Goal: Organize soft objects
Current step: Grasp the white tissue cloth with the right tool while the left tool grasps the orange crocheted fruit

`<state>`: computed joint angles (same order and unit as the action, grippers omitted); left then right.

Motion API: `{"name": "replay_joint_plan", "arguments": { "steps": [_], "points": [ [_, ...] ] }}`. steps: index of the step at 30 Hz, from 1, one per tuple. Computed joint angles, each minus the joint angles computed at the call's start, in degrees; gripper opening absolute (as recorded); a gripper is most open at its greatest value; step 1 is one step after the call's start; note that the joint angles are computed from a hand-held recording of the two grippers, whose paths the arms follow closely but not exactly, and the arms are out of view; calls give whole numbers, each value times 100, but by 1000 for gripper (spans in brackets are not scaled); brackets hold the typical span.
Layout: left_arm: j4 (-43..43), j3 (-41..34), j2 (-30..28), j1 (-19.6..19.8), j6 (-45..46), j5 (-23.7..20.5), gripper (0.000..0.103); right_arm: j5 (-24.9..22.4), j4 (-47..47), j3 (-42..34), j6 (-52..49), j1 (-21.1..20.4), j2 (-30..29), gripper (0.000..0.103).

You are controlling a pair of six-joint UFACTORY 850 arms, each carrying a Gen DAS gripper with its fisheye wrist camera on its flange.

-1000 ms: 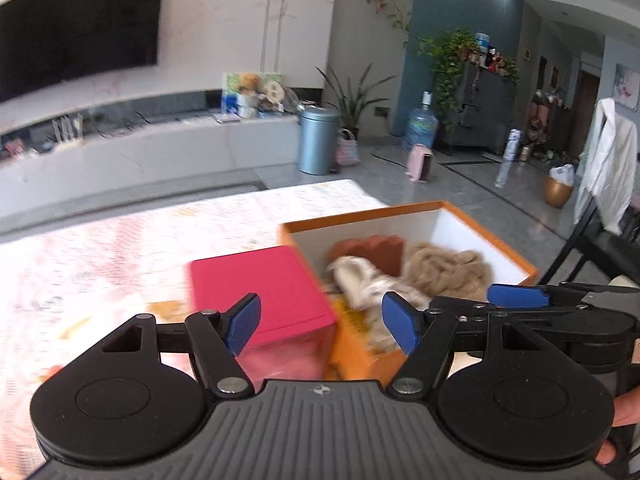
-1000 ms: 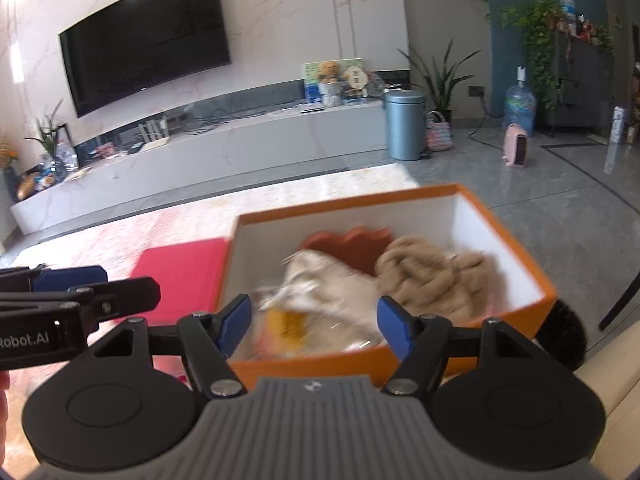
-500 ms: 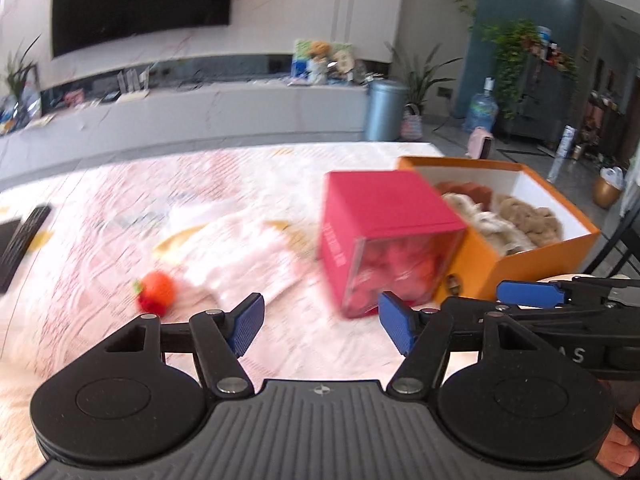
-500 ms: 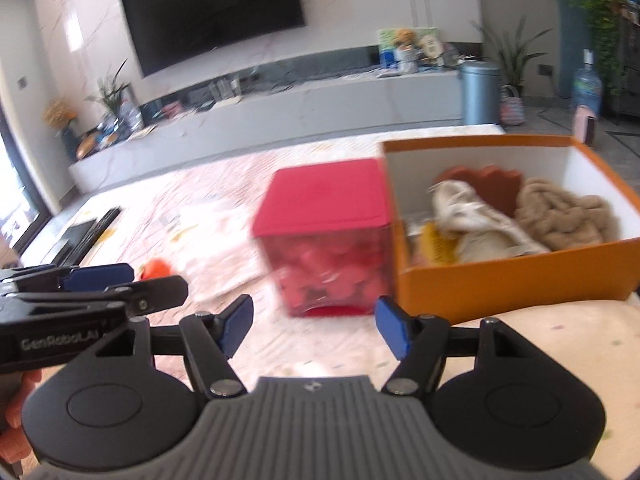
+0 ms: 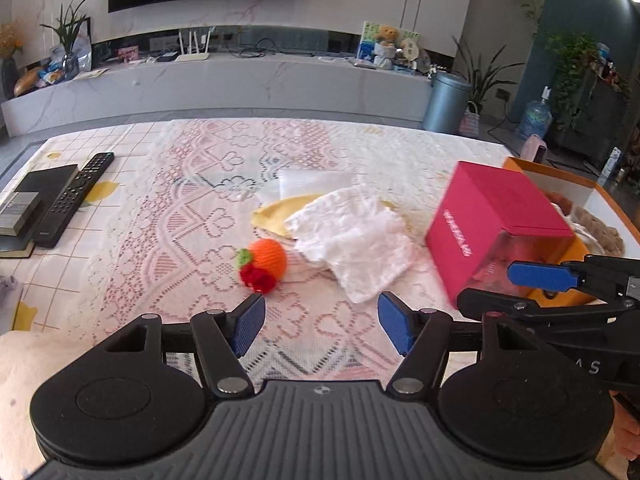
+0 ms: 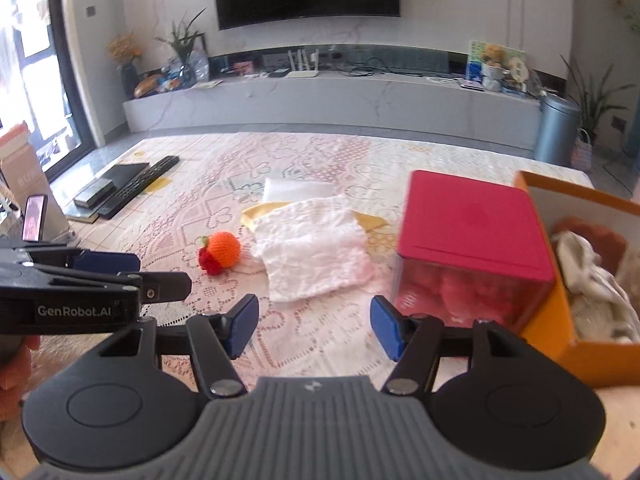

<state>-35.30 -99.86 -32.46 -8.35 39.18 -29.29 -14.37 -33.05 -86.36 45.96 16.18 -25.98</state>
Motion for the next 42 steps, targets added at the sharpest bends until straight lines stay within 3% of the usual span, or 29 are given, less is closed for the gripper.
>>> {"name": "replay_joint_plan", "arguments": {
  "steps": [10,19,24,31,35,42],
  "points": [
    [1128,-2153,-1500,84,-2055,-932,75,-448,1229,-1487,-1758,-8,-1249,62],
    [1586,-3317,-2416,11,-2483,-1427,70,-826,1631,-2546,-2325,-84,-2049,65],
    [1440,-3548,-2609,32,-2388,-1473,53,-1024,1888,-3042,-2710,-94,-2416,69],
    [1441,-3154,-2369,66,-2578,-1081,50,-1332,2160,-3763,-3037,-88,-2911,69],
    [1510,-3175,-2376,77,-2712,-1155,50,-1532,2339,-4160,-3096,-77,-3177,68],
    [1460,-3075,-2313,78,-2624,-1141,50,-1607,2235,-4156,-2768,-94,-3201,37]
  ]
}}
